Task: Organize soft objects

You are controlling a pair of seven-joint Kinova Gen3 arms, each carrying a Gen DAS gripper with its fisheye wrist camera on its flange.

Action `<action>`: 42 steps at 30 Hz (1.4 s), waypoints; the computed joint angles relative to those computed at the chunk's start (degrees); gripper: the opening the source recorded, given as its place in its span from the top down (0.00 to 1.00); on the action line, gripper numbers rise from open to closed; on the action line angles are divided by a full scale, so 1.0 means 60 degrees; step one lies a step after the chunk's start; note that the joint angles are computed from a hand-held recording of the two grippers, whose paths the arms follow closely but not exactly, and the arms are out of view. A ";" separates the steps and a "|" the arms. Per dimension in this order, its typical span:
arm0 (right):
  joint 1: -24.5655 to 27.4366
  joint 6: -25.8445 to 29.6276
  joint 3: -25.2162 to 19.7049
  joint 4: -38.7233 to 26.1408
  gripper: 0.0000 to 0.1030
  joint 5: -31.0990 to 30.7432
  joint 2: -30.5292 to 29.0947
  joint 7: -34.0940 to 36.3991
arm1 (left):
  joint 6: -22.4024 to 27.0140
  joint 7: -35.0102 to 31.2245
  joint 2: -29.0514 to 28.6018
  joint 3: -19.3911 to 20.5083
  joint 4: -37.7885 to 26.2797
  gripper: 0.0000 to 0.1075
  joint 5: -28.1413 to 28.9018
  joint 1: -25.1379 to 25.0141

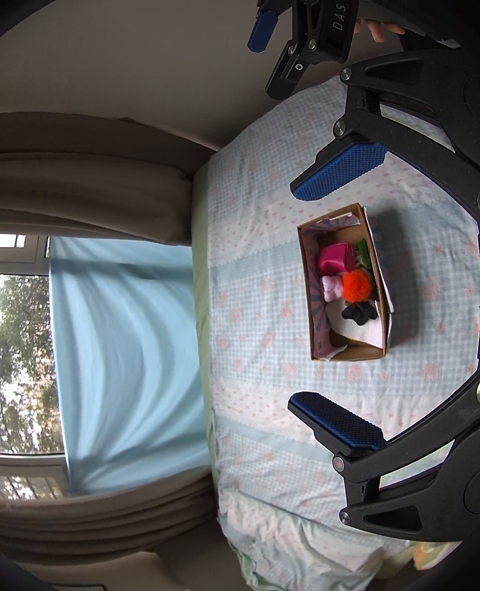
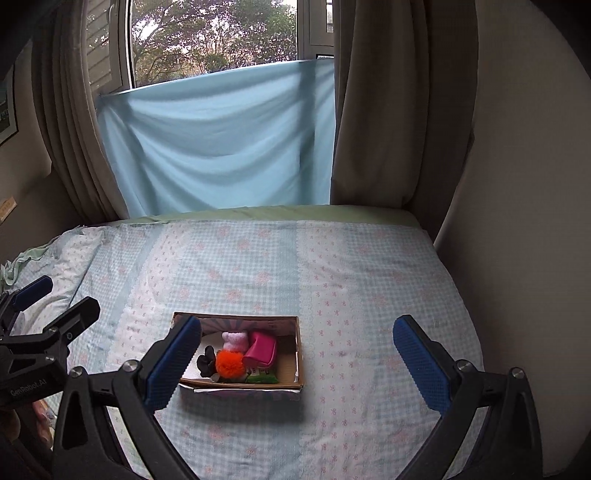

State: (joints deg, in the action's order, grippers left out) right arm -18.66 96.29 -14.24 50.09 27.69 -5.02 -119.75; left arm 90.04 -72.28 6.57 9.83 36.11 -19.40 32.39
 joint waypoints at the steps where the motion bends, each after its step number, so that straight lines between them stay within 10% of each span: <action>1: 0.0052 -0.0118 0.0105 0.0191 0.00 -0.0103 -0.0165 0.0028 | -0.0027 0.0222 -0.0032 0.0053 0.0042 0.04 -0.0311 0.0235; 16: 0.1597 -0.1103 0.0447 0.1096 0.00 -0.1371 -0.1186 0.1319 | 0.0293 0.2497 0.0018 0.0529 0.0303 0.04 -0.3273 0.2516; 42: 0.2313 -0.1296 0.0262 0.1109 0.00 -0.1705 -0.1358 0.1745 | 0.0390 0.2689 -0.0010 0.0494 0.0416 0.04 -0.3760 0.2992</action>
